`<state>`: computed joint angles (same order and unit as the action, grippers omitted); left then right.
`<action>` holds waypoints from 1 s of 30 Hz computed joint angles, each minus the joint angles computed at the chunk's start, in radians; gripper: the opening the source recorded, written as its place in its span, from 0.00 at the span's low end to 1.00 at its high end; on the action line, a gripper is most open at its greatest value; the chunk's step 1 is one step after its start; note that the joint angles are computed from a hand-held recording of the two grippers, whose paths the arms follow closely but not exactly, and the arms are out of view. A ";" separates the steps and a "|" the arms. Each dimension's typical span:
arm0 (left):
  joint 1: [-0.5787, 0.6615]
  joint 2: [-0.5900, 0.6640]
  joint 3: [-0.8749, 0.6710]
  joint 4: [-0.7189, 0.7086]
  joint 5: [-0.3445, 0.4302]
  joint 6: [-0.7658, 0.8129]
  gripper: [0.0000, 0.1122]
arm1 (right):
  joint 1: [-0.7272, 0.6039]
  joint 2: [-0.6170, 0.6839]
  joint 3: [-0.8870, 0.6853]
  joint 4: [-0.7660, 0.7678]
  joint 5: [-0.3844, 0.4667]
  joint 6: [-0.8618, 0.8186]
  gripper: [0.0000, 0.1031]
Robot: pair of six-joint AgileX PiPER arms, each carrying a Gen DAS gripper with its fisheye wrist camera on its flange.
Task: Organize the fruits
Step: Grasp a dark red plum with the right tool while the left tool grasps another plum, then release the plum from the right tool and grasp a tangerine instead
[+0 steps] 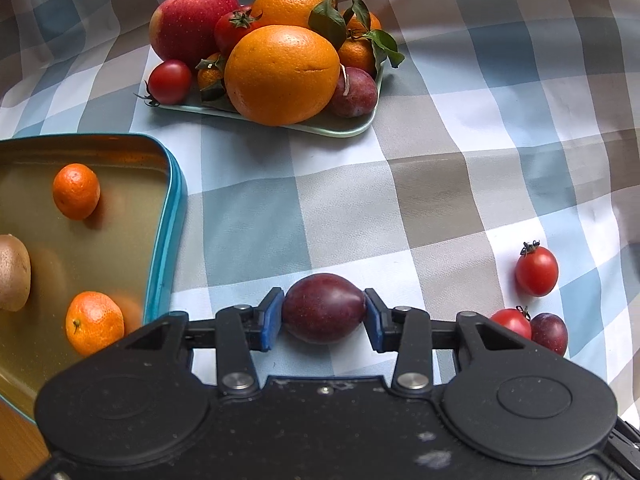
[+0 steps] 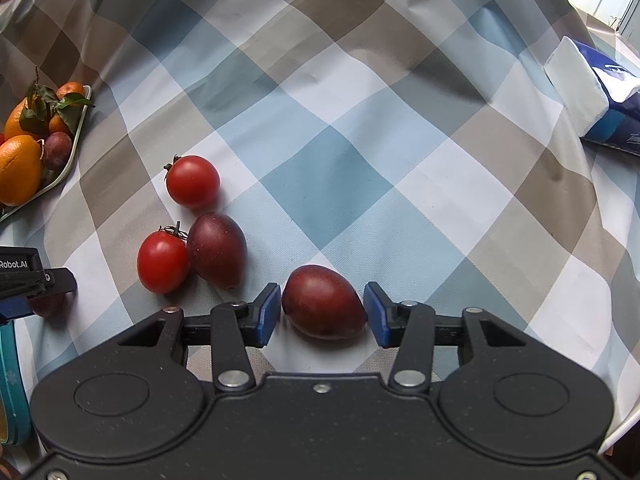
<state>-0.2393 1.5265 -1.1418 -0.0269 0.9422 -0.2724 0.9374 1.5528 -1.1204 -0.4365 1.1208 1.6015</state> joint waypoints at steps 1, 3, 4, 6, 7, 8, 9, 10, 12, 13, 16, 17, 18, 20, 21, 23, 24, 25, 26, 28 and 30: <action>0.015 -0.002 -0.003 -0.029 0.015 0.015 0.37 | -0.002 -0.004 0.004 0.002 -0.006 -0.003 0.54; 0.041 -0.008 -0.004 -0.078 0.044 0.039 0.37 | -0.011 -0.027 0.031 0.007 -0.050 -0.024 0.63; 0.048 -0.014 0.000 -0.089 0.053 0.045 0.37 | -0.014 -0.037 0.046 0.010 -0.076 -0.041 0.65; 0.047 -0.033 0.012 -0.088 0.068 0.043 0.37 | -0.010 -0.040 0.055 0.006 -0.090 -0.056 0.66; 0.039 -0.043 0.019 -0.078 0.073 0.037 0.37 | -0.007 -0.035 0.049 0.007 -0.082 -0.061 0.66; 0.029 -0.054 0.026 -0.065 0.076 0.031 0.37 | -0.002 -0.028 0.042 0.005 -0.073 -0.067 0.66; 0.014 -0.066 0.033 -0.049 0.080 0.025 0.37 | 0.004 -0.020 0.035 0.003 -0.064 -0.072 0.66; 0.003 -0.079 0.040 -0.036 0.084 0.023 0.37 | 0.014 -0.010 0.027 -0.006 -0.053 -0.075 0.66; -0.023 -0.108 0.053 -0.011 0.088 0.017 0.37 | 0.039 -0.002 0.031 -0.036 -0.046 -0.055 0.66; -0.027 -0.119 0.056 -0.006 0.089 0.023 0.37 | 0.053 -0.005 0.041 -0.056 -0.048 -0.035 0.66; -0.050 -0.150 0.067 0.021 0.089 0.024 0.37 | 0.082 -0.041 0.092 -0.089 -0.080 0.005 0.68; -0.058 -0.159 0.071 0.031 0.089 0.020 0.37 | 0.087 -0.059 0.107 -0.092 -0.089 0.013 0.68; -0.067 -0.166 0.076 0.041 0.086 0.014 0.37 | 0.088 -0.076 0.121 -0.086 -0.099 0.016 0.68; -0.075 -0.190 0.090 0.046 0.084 0.013 0.37 | 0.078 -0.097 0.123 -0.051 -0.094 -0.006 0.67; -0.075 -0.198 0.094 0.044 0.083 0.017 0.37 | 0.078 -0.108 0.123 -0.038 -0.085 -0.003 0.65; -0.078 -0.222 0.106 0.044 0.082 0.020 0.37 | 0.094 -0.134 0.131 -0.043 -0.074 0.035 0.62; -0.081 -0.232 0.111 0.049 0.082 0.017 0.37 | 0.108 -0.145 0.135 -0.056 -0.066 0.061 0.61; -0.084 -0.246 0.117 0.056 0.086 0.012 0.37 | 0.124 -0.154 0.135 -0.070 -0.056 0.085 0.61; -0.087 -0.258 0.123 0.066 0.088 0.005 0.37 | 0.153 -0.164 0.134 -0.098 -0.039 0.127 0.59; -0.090 -0.280 0.137 0.081 0.090 -0.007 0.37 | 0.207 -0.183 0.133 -0.146 -0.018 0.193 0.58; -0.084 -0.297 0.146 0.081 0.091 -0.004 0.37 | 0.237 -0.217 0.147 -0.165 -0.063 0.230 0.59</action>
<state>-0.3236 1.2293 -0.9956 0.0537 1.0336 -0.2764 1.1742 1.3353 -0.9737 -0.6011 1.0581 1.8317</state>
